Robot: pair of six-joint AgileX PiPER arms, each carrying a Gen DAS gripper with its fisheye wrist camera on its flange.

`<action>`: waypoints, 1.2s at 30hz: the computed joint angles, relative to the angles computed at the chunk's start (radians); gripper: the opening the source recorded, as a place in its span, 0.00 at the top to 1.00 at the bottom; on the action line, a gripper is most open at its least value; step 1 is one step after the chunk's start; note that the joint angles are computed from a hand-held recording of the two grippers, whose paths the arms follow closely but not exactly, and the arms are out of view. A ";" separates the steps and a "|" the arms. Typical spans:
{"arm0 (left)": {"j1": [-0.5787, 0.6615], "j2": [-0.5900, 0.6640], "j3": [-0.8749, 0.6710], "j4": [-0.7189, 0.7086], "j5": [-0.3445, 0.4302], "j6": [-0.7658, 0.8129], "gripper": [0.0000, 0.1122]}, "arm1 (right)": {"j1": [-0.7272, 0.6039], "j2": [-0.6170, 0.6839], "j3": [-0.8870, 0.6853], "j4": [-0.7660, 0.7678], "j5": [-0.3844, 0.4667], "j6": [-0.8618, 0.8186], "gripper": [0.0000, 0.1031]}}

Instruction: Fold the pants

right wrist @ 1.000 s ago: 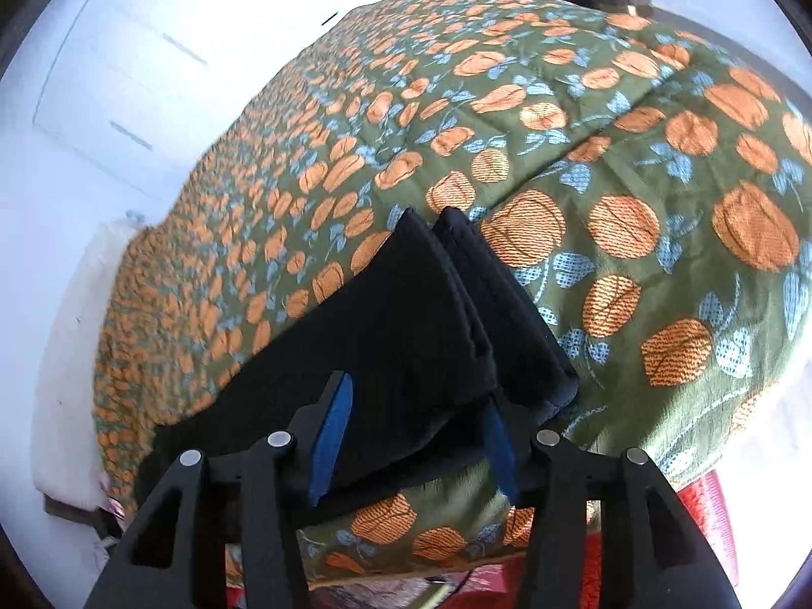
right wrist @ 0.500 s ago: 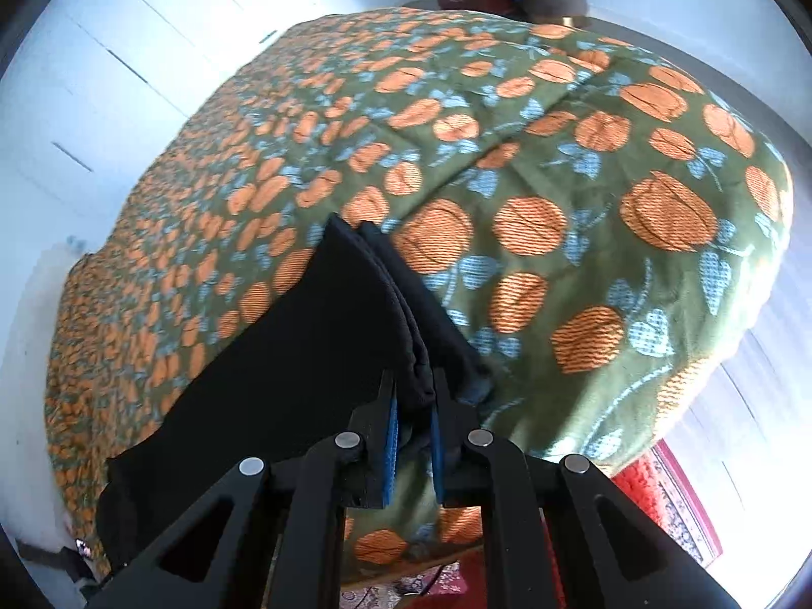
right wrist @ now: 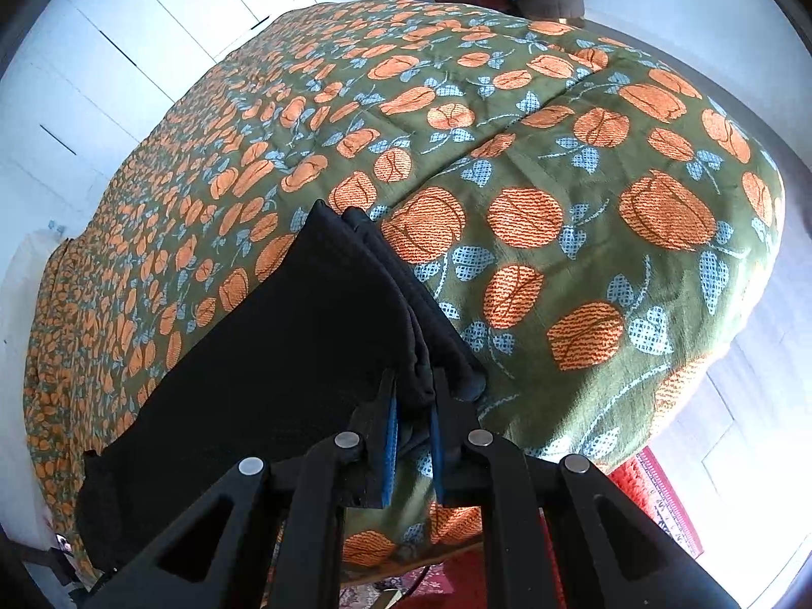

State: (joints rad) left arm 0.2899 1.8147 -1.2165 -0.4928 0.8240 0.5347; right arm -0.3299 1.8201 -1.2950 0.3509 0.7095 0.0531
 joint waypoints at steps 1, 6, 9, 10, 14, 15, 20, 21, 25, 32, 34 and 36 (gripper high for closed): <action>-0.001 -0.001 -0.004 0.007 0.007 -0.008 0.90 | -0.001 -0.001 0.000 0.002 0.000 -0.002 0.89; 0.052 -0.040 0.014 0.044 0.021 -0.069 0.50 | -0.016 -0.014 0.020 0.054 -0.014 -0.051 0.86; 0.167 -0.024 -0.001 -0.057 0.068 -0.058 0.50 | -0.032 -0.029 0.045 0.113 -0.026 -0.100 0.85; 0.194 -0.015 -0.008 -0.076 0.075 -0.071 0.50 | -0.034 -0.030 0.047 0.121 -0.026 -0.107 0.85; 0.261 0.020 -0.024 -0.128 0.092 -0.097 0.78 | -0.031 -0.027 0.044 0.116 -0.026 -0.104 0.85; 0.268 0.026 -0.025 -0.125 0.098 -0.095 0.86 | -0.031 -0.026 0.044 0.115 -0.025 -0.103 0.85; 0.211 -0.028 0.008 -0.007 0.044 -0.151 0.95 | -0.030 -0.027 0.045 0.109 -0.027 -0.099 0.85; 0.202 -0.035 0.013 0.013 0.036 -0.158 0.95 | -0.029 -0.028 0.047 0.105 -0.029 -0.097 0.85; 0.164 -0.027 0.011 0.092 0.027 -0.210 0.90 | -0.023 -0.020 0.041 0.092 -0.030 -0.084 0.85; 0.114 -0.090 -0.004 0.305 0.097 -0.444 0.41 | 0.000 -0.113 0.120 0.057 -0.137 -0.064 0.45; 0.157 -0.181 0.028 0.297 0.105 -0.438 0.41 | 0.018 -0.209 0.211 -0.012 -0.267 0.003 0.36; 0.199 -0.240 0.030 0.266 0.072 -0.396 0.40 | 0.037 -0.296 0.296 -0.148 -0.382 0.158 0.35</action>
State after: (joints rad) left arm 0.4888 1.5743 -1.1861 -0.2271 0.8959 0.1387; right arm -0.2933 1.5241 -0.9991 0.2030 0.3275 0.2113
